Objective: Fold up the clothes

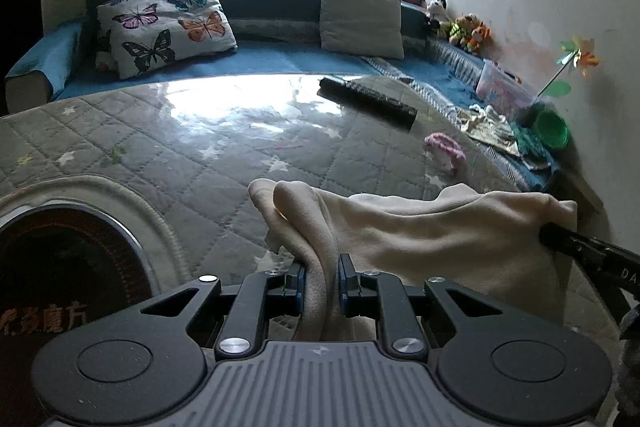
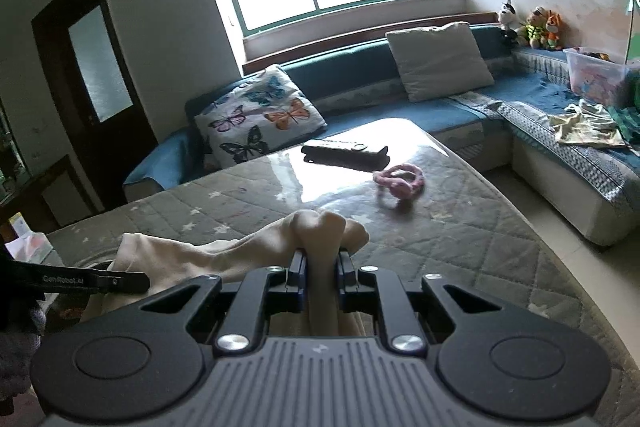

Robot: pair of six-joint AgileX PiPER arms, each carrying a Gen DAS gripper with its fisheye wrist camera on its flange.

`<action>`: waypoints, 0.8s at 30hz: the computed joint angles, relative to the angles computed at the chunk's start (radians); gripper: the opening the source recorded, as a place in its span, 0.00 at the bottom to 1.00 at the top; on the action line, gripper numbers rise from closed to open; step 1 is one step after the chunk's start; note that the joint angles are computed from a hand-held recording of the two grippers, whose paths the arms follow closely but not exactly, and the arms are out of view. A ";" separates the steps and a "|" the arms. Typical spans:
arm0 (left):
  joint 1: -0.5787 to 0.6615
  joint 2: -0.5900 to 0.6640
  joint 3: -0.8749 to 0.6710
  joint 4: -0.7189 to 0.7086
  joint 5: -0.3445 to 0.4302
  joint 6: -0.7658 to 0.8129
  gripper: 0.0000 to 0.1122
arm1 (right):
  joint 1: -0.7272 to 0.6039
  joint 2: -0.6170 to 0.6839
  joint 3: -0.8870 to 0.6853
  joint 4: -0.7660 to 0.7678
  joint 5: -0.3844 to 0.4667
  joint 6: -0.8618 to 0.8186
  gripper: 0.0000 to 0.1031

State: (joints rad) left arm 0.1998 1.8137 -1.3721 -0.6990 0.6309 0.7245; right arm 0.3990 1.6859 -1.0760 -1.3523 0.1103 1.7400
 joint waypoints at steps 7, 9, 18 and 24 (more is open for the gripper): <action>-0.028 0.040 -0.016 0.063 -0.021 -0.043 0.16 | -0.031 0.060 -0.028 0.166 -0.007 -0.158 0.13; -0.034 0.045 -0.016 0.086 -0.033 -0.061 0.19 | -0.034 0.075 -0.037 0.242 -0.002 -0.229 0.13; -0.057 0.046 0.004 0.163 -0.092 -0.102 0.31 | -0.036 0.127 -0.085 0.466 0.033 -0.462 0.15; -0.063 0.041 0.012 0.209 -0.127 -0.124 0.44 | -0.014 0.121 -0.097 0.305 0.091 -0.319 0.19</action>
